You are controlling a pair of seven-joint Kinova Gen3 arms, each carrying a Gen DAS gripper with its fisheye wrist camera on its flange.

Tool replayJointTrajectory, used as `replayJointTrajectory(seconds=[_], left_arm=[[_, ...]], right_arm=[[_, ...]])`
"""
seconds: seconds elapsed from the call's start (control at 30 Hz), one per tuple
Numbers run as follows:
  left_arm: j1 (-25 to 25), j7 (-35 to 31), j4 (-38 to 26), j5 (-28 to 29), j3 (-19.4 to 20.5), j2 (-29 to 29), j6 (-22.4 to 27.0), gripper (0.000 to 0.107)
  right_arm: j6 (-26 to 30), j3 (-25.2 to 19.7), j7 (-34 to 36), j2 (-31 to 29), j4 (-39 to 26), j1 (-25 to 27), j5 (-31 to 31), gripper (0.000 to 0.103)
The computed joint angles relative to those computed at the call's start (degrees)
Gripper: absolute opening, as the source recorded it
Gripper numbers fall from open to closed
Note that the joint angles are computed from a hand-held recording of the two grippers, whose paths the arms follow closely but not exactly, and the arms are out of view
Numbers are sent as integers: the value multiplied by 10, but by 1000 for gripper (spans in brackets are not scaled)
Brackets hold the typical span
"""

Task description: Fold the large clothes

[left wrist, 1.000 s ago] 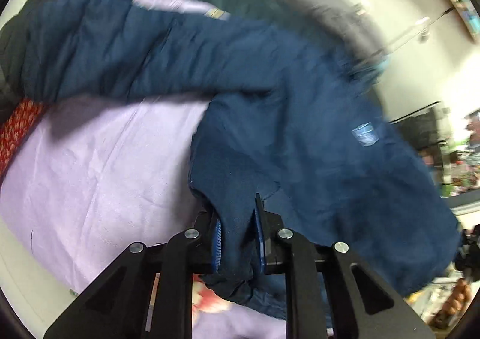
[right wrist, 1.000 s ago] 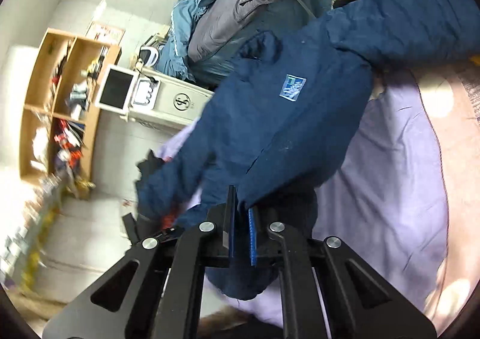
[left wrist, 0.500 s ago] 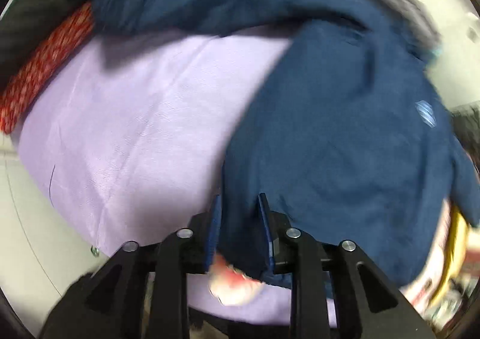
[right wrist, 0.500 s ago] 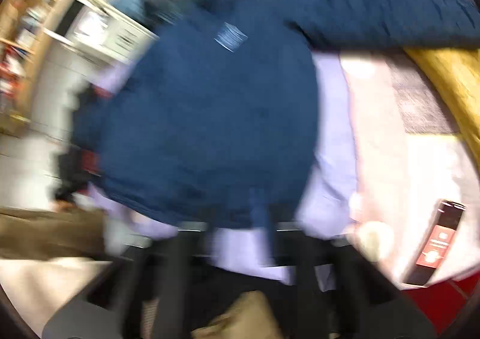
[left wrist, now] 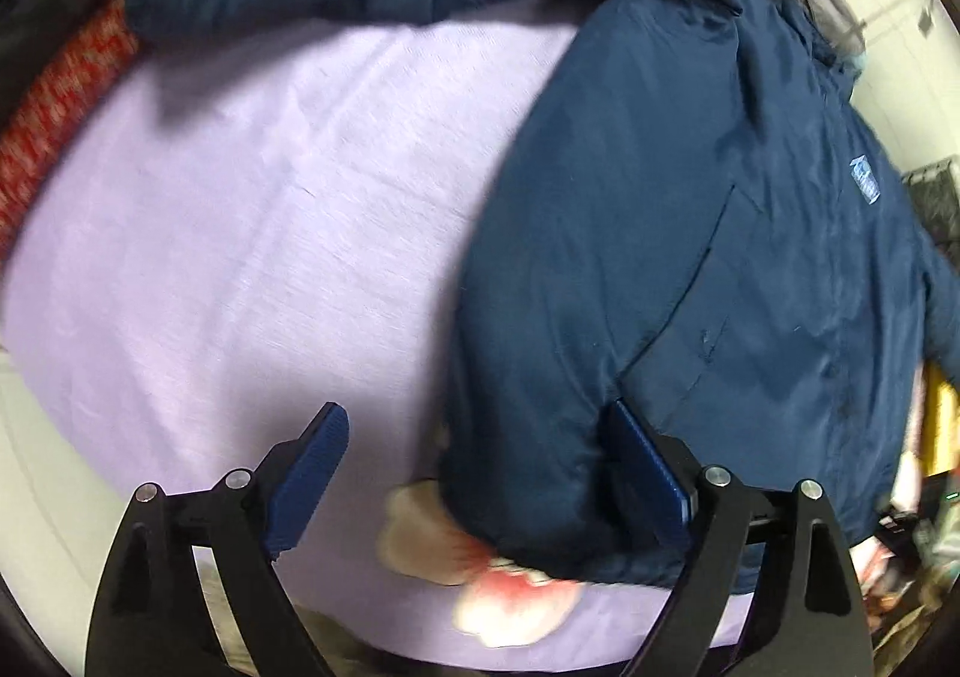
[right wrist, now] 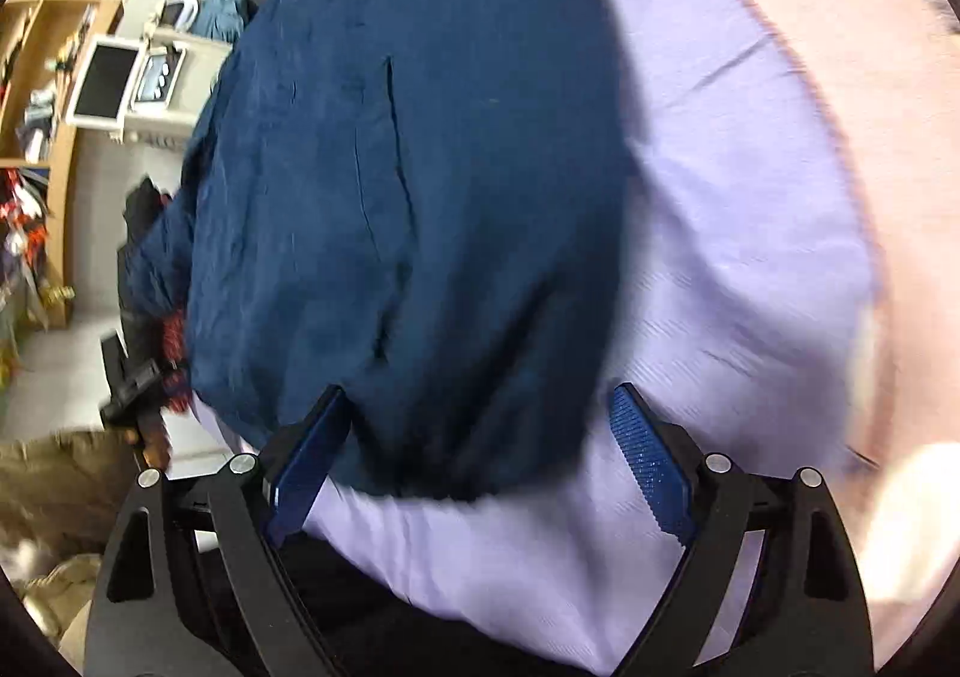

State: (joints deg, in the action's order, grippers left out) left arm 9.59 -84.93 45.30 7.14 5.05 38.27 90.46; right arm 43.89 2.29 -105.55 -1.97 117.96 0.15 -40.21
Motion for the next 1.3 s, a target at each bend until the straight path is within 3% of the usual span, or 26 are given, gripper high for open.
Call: replayJointTrajectory(seconds=[0.07, 0.13, 0.17, 0.2, 0.27, 0.37, 0.43, 0.53, 0.63, 0.73, 0.8, 0.87, 1.0, 1.07, 1.17, 1.23, 1.3], left_arm=[[-3, 19, -1, 15, 2, 11, 7, 84], [-21, 48, -5, 52, 13, 25, 24, 61], [-27, 60, -4, 62, 19, 27, 26, 51], [-23, 64, 0, 64, 14, 23, 25, 43], [-11, 46, -17, 52, 19, 21, 44, 26], [-1, 2, -38, 51, 31, 2, 80, 22], [-10, -31, -33, 70, 41, -24, 96, 21], [-10, -69, -5, 79, 34, -52, 115, 21], [5, -71, 54, 43, 24, -62, 88, 25], [52, -75, 121, -25, -2, -79, 35, 39], [64, -69, 133, -48, -1, -82, 19, 46], [76, -82, 129, -78, -1, -85, 18, 58], [87, -78, 95, -101, -5, -92, 13, 60], [87, -66, 70, -115, -13, -95, 15, 60], [104, -48, 33, -137, -22, -97, 2, 58], [105, -50, 23, -127, -7, -94, -12, 58], [120, -53, -1, -117, 2, -79, -18, 58]], right_arm=[[-19, -4, -12, 29, -15, -19, 4, 88], [0, 13, -38, 53, -50, -53, 44, 82], [23, 13, -50, 62, -72, -54, 63, 49], [39, 4, -69, 60, -86, -45, 72, 28], [46, -23, -80, 43, -89, -13, 67, 19], [95, -26, -76, -6, -116, 5, 57, 15], [141, -16, -109, -34, -149, -6, 85, 14], [211, 27, -166, -65, -203, -65, 140, 14], [272, 30, -197, -70, -222, -84, 180, 14], [258, -31, -216, -45, -190, -45, 199, 25], [231, -33, -229, -25, -151, -47, 189, 44], [228, -35, -258, -6, -132, -51, 200, 52], [209, 2, -303, -53, -89, -49, 180, 61], [246, -34, -327, -75, -114, -11, 217, 70], [301, -97, -330, -77, -182, 36, 287, 71], [308, -91, -297, -77, -216, 19, 318, 71], [288, -58, -250, -61, -238, -27, 316, 72]])
